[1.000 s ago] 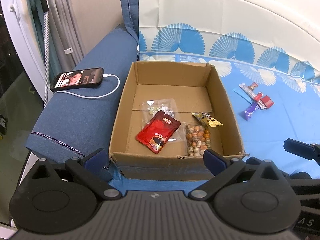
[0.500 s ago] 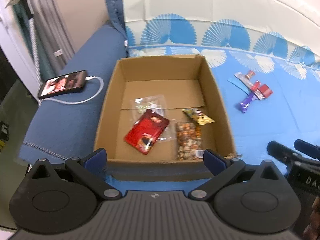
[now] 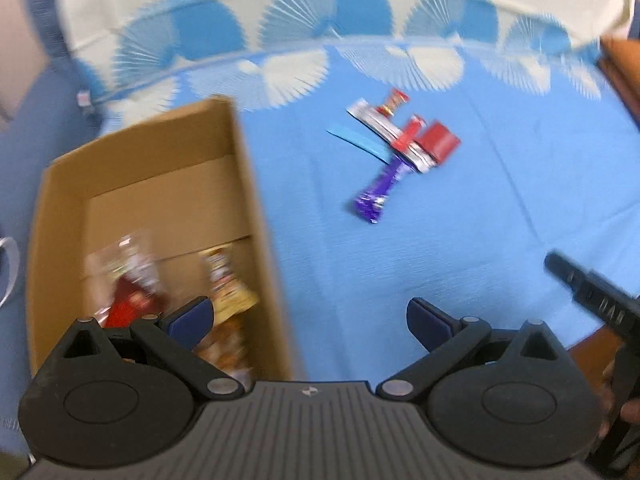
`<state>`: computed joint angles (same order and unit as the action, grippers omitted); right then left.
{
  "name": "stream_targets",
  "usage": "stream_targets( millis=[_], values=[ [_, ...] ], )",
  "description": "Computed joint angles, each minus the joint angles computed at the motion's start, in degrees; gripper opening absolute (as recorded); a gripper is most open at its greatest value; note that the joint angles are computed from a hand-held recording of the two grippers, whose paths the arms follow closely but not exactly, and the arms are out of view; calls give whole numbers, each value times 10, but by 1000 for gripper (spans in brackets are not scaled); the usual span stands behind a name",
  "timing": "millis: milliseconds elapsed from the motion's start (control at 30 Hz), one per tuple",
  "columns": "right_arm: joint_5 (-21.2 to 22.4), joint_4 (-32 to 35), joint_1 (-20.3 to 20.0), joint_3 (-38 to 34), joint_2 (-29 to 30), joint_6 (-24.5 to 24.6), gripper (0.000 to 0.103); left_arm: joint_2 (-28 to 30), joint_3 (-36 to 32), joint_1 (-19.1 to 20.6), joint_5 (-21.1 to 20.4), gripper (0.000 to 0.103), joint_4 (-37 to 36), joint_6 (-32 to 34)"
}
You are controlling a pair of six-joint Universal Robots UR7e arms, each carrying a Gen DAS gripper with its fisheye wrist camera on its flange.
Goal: Organize snacks
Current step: 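Move both tools from the box toward the red bars on the bedspread, then close left gripper on red stick bar while right gripper grasps red wrapper bar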
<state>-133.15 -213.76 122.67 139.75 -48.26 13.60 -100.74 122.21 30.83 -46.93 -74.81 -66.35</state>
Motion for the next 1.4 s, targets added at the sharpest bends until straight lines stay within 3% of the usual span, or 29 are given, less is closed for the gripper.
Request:
stream_targets(
  millis=[67, 233, 400, 600, 667, 733, 933, 1067, 1167, 1267, 1400],
  values=[
    [12, -26, -37, -18, 13, -31, 89, 50, -6, 53, 1, 103, -87, 72],
    [58, -45, -116, -95, 53, -127, 89, 176, -57, 155, 36, 103, -172, 153],
    [85, -2, -164, -203, 109, -198, 90, 252, -125, 211, 110, 103, -229, 194],
    [95, 99, -186, -336, 190, -217, 90, 288, -176, 246, 154, 103, -251, 198],
    [74, 61, -184, -363, 229, -270, 96, 297, -184, 252, 150, 103, -257, 207],
    [51, 0, -182, -369, 253, -331, 96, 311, -190, 256, 145, 103, -275, 230],
    [-3, -158, -201, -329, 258, -383, 95, 381, -202, 257, 123, 103, -398, 356],
    [27, -166, -217, -321, 249, -396, 98, 442, -234, 268, 94, 103, -447, 441],
    [46, -174, -216, -329, 261, -408, 99, 475, -248, 274, 115, 96, -451, 464],
    [97, -156, -219, -320, 256, -419, 99, 500, -271, 288, 115, 94, -441, 478],
    [76, -178, -213, -359, 291, -476, 103, 515, -294, 306, 94, 78, -425, 484]
  ],
)
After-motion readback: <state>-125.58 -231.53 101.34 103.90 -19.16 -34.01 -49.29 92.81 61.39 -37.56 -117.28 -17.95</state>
